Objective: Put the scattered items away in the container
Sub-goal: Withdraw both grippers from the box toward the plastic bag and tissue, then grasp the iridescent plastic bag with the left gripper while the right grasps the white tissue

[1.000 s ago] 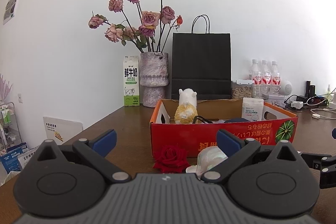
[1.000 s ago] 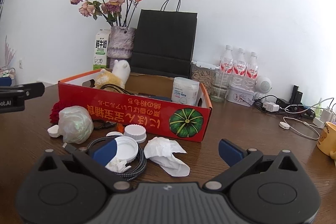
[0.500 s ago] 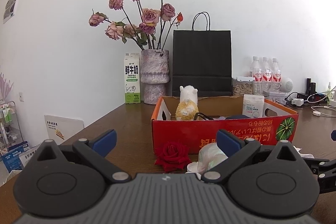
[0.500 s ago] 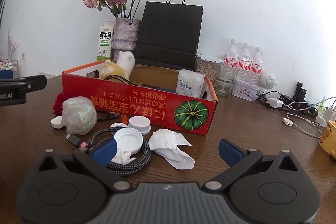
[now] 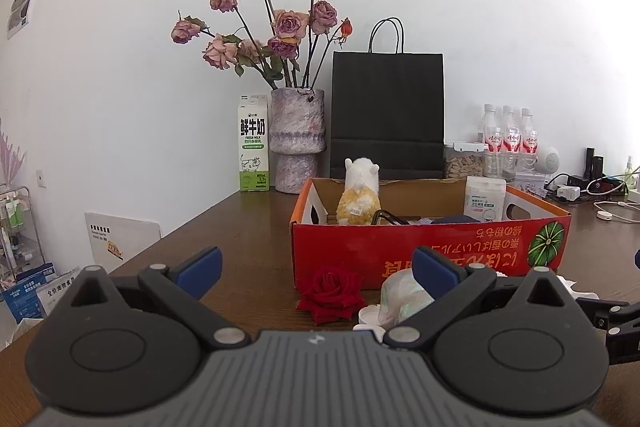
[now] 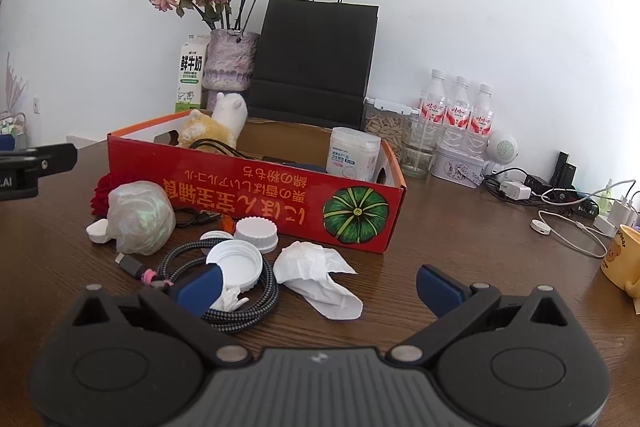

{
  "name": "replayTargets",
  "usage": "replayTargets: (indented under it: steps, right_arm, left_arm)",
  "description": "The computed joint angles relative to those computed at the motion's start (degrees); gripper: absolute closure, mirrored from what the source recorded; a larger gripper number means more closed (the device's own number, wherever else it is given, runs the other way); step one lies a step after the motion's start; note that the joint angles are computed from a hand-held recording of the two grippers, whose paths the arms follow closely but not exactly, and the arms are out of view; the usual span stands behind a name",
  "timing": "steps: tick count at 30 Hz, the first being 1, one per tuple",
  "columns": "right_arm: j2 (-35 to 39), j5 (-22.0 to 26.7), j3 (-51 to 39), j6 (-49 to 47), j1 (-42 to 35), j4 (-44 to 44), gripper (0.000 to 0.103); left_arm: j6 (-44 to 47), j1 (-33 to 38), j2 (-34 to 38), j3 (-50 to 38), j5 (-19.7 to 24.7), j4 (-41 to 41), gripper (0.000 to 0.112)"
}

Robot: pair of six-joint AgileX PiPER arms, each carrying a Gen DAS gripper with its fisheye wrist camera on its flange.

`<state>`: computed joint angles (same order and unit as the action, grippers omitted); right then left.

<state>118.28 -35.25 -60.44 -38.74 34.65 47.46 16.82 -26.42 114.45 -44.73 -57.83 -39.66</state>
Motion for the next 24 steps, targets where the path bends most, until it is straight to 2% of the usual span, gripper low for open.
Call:
replayTargets:
  steps: [10, 17, 21, 24]
  right_arm:
    - [0.08, 2.15, -0.86, -0.71, -0.66, 0.72, 0.000]
    - [0.61, 5.74, -2.92, -4.22, -1.36, 3.57, 0.000]
    - [1.07, 4.94, -3.74, -3.70, -1.72, 5.55, 0.002]
    - [1.99, 5.58, -5.47, -3.99, -2.51, 5.69, 0.005]
  left_arm:
    - [0.53, 0.97, -0.69, -0.56, 3.42, -0.27, 0.009]
    - [-0.25, 3.46, -1.26, -2.31, 10.21, 3.07, 0.009]
    - [-0.30, 3.57, -0.12, -4.10, 11.39, 6.76, 0.009]
    - [1.17, 3.49, 1.52, -8.44, 15.76, 7.49, 0.009]
